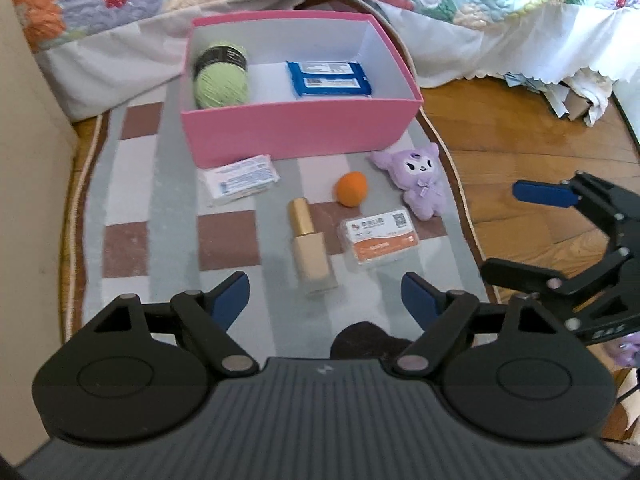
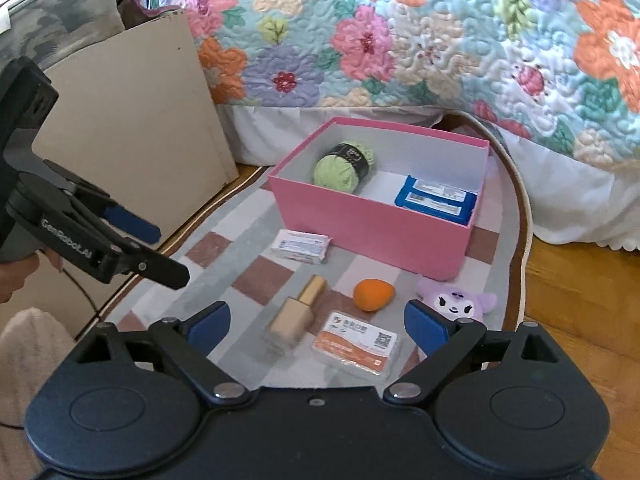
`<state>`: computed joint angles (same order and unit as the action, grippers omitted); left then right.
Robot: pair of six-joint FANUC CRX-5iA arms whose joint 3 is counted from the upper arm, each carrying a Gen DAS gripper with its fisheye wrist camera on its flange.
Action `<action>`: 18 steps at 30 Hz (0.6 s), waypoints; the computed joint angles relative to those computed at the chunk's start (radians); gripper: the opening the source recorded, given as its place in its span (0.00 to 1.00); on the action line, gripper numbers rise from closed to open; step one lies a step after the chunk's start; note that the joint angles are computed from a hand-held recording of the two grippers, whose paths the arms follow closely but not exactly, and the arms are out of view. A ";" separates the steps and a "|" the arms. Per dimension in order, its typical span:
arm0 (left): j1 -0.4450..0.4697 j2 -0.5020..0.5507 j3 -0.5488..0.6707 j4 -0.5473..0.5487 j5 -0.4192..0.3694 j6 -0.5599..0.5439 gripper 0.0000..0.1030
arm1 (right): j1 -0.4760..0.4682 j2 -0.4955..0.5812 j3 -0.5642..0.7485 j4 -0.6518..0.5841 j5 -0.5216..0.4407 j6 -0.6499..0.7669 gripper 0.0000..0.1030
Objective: Organize objects
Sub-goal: 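Lower the left tool onto the clear dental floss box and close it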
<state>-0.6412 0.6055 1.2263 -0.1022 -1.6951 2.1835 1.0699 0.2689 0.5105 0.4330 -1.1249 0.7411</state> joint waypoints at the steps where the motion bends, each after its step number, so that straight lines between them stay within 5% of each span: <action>1: -0.003 -0.006 -0.024 -0.005 0.025 0.000 0.80 | 0.001 -0.012 -0.040 0.020 0.029 -0.016 0.93; 10: -0.005 -0.040 -0.227 0.026 0.287 0.023 0.78 | -0.003 -0.026 -0.225 0.093 0.144 0.001 0.93; 18: 0.015 0.029 -0.228 0.104 0.348 0.021 0.64 | -0.013 0.010 -0.288 0.098 0.191 -0.008 0.93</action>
